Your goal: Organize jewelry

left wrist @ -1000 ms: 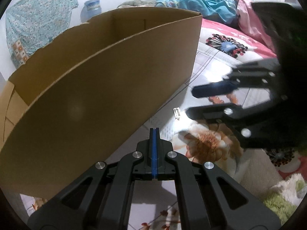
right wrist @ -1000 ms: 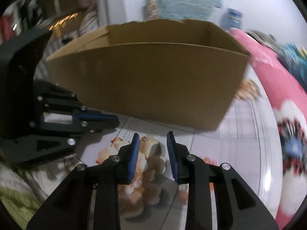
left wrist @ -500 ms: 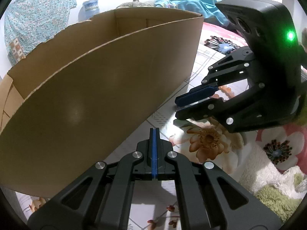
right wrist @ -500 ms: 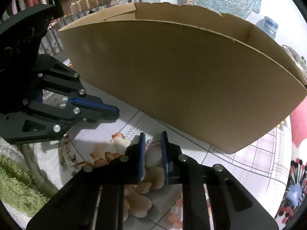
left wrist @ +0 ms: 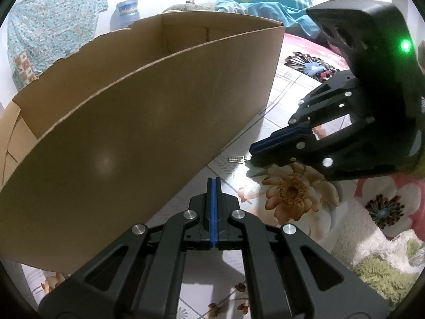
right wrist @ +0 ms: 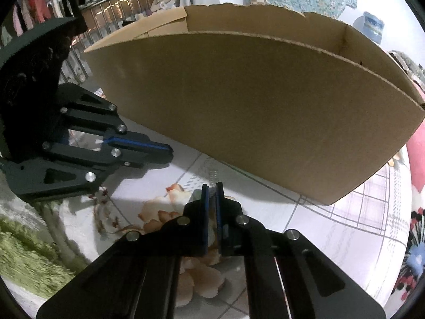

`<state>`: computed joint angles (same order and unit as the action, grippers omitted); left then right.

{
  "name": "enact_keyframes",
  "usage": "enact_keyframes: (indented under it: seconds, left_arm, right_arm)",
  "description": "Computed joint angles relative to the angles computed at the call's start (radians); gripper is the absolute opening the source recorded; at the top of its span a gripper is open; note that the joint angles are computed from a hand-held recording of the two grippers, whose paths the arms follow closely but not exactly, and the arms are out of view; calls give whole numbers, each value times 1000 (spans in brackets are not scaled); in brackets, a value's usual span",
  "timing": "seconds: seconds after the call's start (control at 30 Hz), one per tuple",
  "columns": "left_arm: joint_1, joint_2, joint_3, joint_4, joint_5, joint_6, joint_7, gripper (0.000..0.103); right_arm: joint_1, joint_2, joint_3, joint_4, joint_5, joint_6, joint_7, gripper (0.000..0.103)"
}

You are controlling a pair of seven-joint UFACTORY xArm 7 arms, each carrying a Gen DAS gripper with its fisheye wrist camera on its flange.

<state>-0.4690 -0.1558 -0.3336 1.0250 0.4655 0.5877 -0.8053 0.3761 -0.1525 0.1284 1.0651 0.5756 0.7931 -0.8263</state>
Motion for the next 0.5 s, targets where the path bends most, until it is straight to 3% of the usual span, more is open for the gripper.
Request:
enact_keyframes:
  seconds: [0.37, 0.5]
  left_arm:
    - [-1, -7, 0, -3, -7, 6, 7, 0]
    - [0, -7, -1, -4, -9, 5, 4, 0]
  right_arm:
    - [31, 17, 40, -38, -68, -165, 153, 7]
    - [41, 18, 40, -40, -92, -181, 180, 6]
